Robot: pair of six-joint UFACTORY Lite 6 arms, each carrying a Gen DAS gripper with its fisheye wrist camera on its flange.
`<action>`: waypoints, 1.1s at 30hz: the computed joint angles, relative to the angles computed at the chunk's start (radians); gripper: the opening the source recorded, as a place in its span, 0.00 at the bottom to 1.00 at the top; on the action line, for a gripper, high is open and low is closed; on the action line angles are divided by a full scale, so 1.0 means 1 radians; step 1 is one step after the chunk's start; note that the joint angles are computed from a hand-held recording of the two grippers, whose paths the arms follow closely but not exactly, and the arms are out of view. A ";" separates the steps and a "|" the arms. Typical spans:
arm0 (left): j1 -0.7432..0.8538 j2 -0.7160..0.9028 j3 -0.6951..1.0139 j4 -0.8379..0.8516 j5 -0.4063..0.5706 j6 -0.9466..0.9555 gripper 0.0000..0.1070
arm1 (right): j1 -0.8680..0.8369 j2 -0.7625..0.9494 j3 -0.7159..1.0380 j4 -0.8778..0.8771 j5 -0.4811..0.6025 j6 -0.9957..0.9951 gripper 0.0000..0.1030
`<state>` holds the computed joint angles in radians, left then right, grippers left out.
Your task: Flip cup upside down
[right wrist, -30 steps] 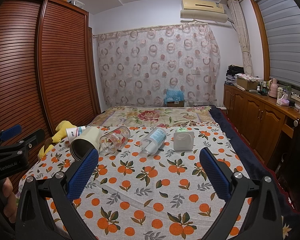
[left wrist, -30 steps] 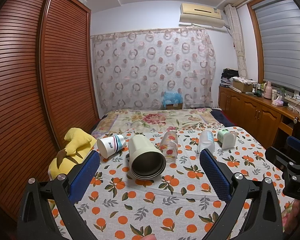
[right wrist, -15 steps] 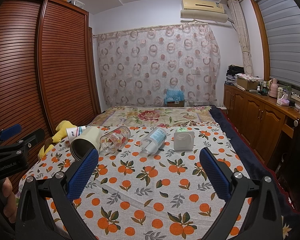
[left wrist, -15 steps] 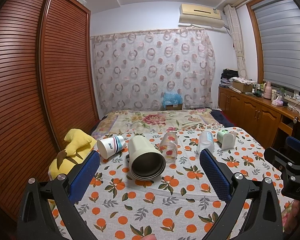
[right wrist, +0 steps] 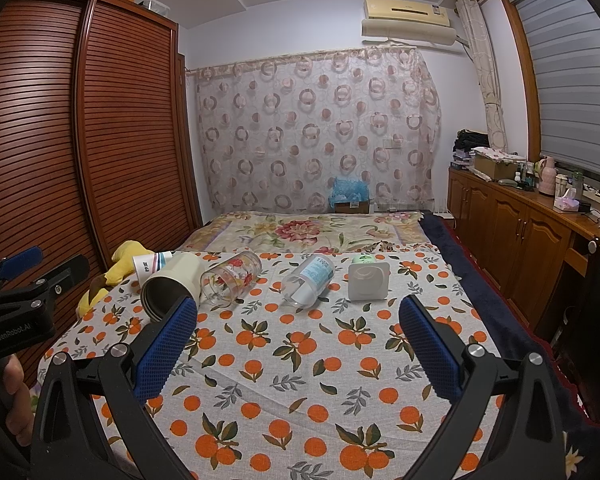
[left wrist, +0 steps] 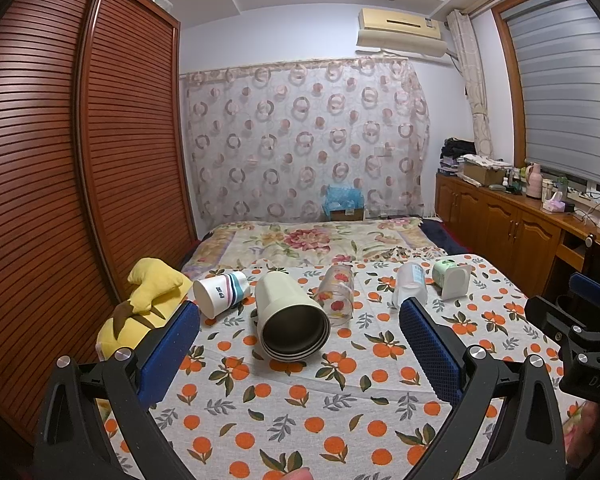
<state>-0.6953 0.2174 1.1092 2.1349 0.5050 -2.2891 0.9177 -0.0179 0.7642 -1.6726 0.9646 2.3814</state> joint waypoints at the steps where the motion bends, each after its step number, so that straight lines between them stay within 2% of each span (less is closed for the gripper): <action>1: 0.000 0.000 0.000 0.000 0.000 0.000 0.91 | 0.000 0.000 0.000 0.000 0.000 0.000 0.98; 23: -0.008 0.000 0.010 -0.023 -0.002 0.022 0.91 | -0.001 0.000 0.000 -0.001 -0.003 0.000 0.98; 29: -0.011 -0.003 0.036 -0.097 -0.031 0.101 0.91 | -0.016 -0.010 -0.010 -0.031 -0.040 0.016 0.98; 33: 0.052 0.056 0.101 -0.089 -0.124 0.136 0.91 | -0.067 0.040 0.029 -0.125 -0.100 0.053 0.98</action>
<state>-0.6432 0.2738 1.2107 2.0457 0.3806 -2.1528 0.8503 0.0219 0.7934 -1.7974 0.8642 2.4345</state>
